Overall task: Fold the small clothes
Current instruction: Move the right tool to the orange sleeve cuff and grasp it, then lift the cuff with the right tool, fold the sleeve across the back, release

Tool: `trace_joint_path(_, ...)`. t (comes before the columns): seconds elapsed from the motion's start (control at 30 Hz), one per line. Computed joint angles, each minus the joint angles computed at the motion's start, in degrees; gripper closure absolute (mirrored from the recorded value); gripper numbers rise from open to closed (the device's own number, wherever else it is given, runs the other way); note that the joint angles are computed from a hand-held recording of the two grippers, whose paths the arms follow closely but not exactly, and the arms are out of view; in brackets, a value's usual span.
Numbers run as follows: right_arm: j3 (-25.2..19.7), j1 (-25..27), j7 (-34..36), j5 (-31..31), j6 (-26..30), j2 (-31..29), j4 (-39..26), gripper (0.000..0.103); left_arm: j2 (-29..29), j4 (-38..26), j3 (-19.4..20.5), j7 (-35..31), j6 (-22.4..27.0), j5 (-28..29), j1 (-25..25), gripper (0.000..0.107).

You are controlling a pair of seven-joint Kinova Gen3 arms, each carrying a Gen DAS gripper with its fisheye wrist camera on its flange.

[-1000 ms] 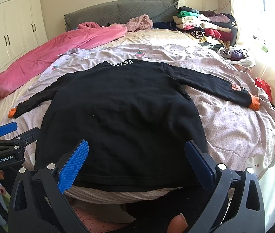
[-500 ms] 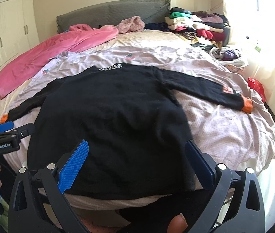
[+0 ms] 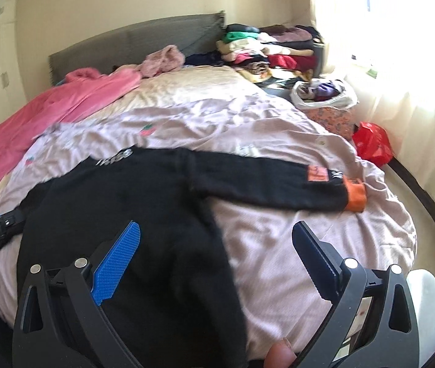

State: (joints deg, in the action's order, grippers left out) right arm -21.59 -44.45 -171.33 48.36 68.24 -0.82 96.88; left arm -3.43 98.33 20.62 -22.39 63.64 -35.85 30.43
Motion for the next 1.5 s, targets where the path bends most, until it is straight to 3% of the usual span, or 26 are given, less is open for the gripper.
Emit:
trace_joint_path(0.47, 7.5, 13.9, 5.1, -7.2, -8.6, -2.5, 0.6, 0.004, 10.8, -14.6, -6.8, -12.4, -3.5, 5.3, 1.0, 0.013)
trace_joint_path(0.67, 11.1, 21.7, 9.2, -13.1, -13.8, -3.5, 3.6, 0.004, 14.9, -18.7, -9.8, -14.7, -4.1, 5.9, 3.1, 0.013)
trace_joint_path(0.97, 16.7, 31.1, 20.0, -24.3, -20.7, -0.6, 6.0, 0.005, 21.0, -22.5, -13.6, -14.7, -4.7, 5.9, 6.3, 0.013)
trace_joint_path(1.07, 17.9, 33.1, 24.2, -28.3, -23.7, 0.6, 6.5, 0.024, 22.5, -22.2, -14.5, -14.3, -5.7, 6.5, 6.8, 0.013)
trace_joint_path(1.33, 19.7, 35.2, 30.0, -32.7, -27.0, 4.7, 5.8, 0.044, 24.7, -20.1, -15.9, -14.0, -9.1, 7.9, 7.4, 0.013)
trace_joint_path(1.5, 20.6, 35.9, 32.0, -34.9, -28.7, 6.2, 6.2, 0.068, 25.4, -19.4, -16.1, -14.2, -10.5, 9.2, 7.5, 0.013)
